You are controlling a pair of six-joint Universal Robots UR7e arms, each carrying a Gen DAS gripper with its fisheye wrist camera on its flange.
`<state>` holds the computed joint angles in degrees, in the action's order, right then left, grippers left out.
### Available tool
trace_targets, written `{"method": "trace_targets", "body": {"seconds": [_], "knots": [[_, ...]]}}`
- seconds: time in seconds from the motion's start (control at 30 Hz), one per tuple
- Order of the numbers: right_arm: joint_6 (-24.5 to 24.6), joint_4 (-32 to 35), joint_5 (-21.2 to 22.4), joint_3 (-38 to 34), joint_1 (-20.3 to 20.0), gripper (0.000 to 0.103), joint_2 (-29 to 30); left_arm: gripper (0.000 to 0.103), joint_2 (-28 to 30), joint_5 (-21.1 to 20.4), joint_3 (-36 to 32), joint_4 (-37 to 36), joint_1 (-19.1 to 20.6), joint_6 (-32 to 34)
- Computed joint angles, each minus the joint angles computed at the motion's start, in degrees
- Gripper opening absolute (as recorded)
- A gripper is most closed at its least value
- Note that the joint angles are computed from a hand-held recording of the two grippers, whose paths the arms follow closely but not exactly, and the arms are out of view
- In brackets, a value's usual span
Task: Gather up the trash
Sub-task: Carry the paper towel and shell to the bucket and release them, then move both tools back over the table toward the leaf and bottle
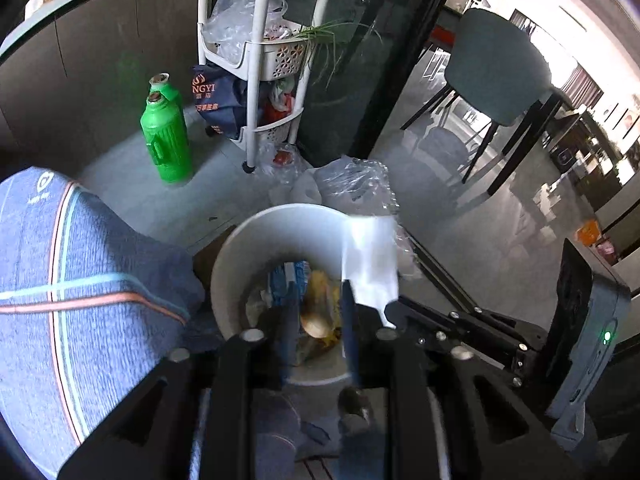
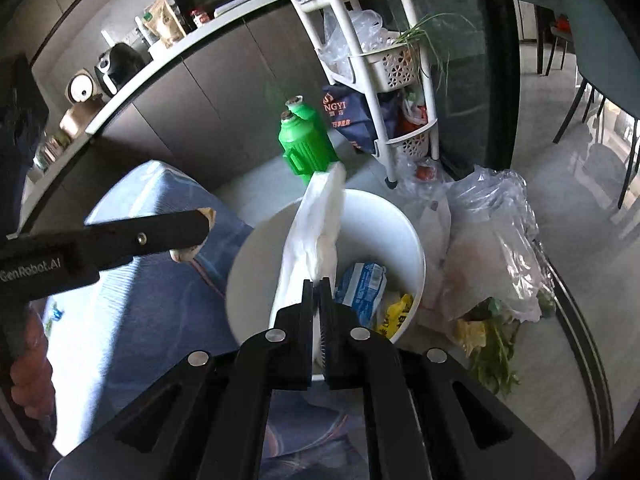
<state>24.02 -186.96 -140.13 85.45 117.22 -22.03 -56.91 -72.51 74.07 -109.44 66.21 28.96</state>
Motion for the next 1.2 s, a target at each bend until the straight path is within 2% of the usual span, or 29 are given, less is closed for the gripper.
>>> {"method": "trace_targets", "body": {"seconds": [0.03,0.1,0.17,0.2,0.23,0.33,0.53,0.77,1.2], "knots": [[-0.29,0.61,-0.43,-0.31,-0.02,0.037,0.22,0.068,0.04,0.22,0.20,-0.79,-0.02,0.13],[-2.60,0.23,-1.97,-1.02,0.23,0.051,1.10,0.083,-0.52,0.36,1.49,-4.91,-0.03,0.70],[-4.80,-0.41,-2.57,-1.45,0.48,0.061,1.68,0.093,-0.84,-0.08,1.58,-6.96,0.16,0.42],[-5.66,-0.86,-3.00,-1.66,0.61,0.070,2.01,0.100,-0.94,0.14,1.67,-8.00,0.17,-0.05],[-6.28,-1.05,-3.17,-1.81,0.72,0.080,2.14,0.099,-1.09,0.22,1.79,-9.01,0.19,-0.55],[-7.53,-2.05,-2.69,-1.83,1.03,0.094,2.14,0.099,-1.16,0.32,0.69,-8.14,0.40,-3.01],[-6.27,-1.79,-2.12,-2.30,1.81,0.094,1.64,0.099,-3.01,2.30,2.00,-8.91,-0.21,-4.32],[-5.84,-0.89,-3.03,-2.90,3.66,0.094,1.28,0.099,-5.41,1.98,2.02,-9.47,-0.36,-6.23],[-9.93,1.11,-3.28,-8.85,7.56,0.094,3.49,0.099,-11.32,4.02,2.66,-11.30,-1.71,-7.57]]}}
